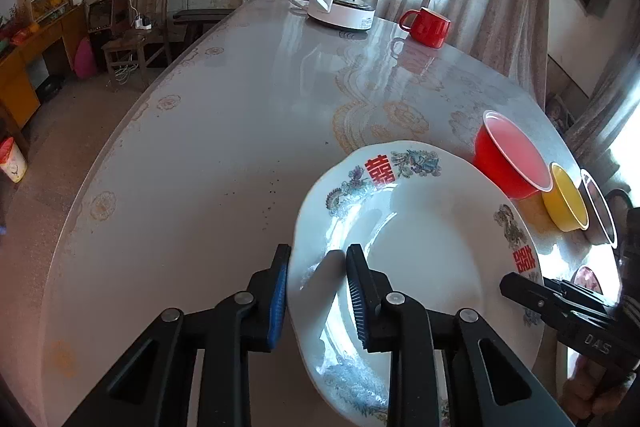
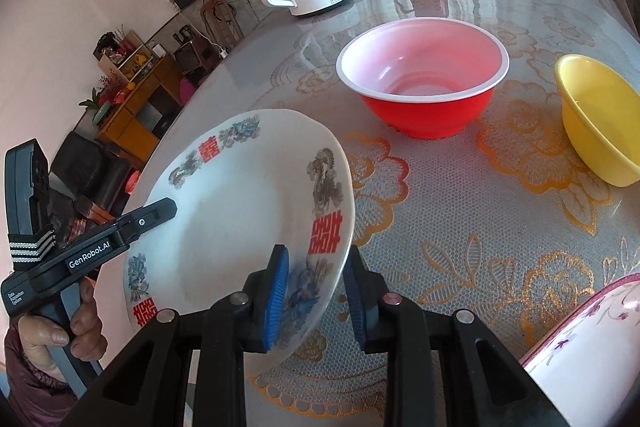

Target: Organize plates and bowls

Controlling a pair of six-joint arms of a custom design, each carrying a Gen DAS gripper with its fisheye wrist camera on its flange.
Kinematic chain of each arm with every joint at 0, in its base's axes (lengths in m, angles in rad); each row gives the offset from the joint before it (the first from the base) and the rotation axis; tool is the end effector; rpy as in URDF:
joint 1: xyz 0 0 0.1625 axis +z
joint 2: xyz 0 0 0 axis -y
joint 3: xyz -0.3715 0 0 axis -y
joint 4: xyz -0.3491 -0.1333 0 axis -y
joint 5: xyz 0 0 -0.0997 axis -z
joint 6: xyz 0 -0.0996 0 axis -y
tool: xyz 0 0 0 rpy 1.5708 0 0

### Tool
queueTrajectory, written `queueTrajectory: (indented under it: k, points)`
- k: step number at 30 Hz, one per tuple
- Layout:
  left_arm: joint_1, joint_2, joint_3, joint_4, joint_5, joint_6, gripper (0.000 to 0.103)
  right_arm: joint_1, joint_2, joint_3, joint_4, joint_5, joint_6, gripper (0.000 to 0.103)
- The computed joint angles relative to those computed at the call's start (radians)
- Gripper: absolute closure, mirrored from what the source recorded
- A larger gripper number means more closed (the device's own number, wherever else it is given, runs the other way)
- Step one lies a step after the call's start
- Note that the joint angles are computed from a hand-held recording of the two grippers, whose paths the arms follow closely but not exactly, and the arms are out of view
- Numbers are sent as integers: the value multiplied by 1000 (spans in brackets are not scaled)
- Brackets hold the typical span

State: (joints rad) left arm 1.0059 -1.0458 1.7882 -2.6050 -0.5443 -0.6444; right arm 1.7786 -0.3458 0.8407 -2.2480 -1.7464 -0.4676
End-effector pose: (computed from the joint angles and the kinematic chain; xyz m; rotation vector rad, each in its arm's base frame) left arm -0.1119 -0.5847 0.2272 -0.2765 2.2477 -0.9960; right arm 0.2728 -0.7320 0.0442 0.9502 -2.7773 0.2326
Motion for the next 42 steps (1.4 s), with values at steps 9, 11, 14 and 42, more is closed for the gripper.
queueTrajectory:
  k: [9, 11, 14, 42]
  points:
    - [-7, -20, 43, -38, -35, 30, 76, 7, 2, 11, -14, -35, -29, 77]
    - [0, -7, 20, -25, -34, 20, 75, 8, -1, 20, -25, -41, -37, 76]
    - [-1, 6, 0, 11, -17, -1, 73, 8, -2, 19, -25, -39, -42, 76]
    - [-33, -32, 66, 32, -73, 0, 73, 5, -7, 12, -9, -37, -21, 74]
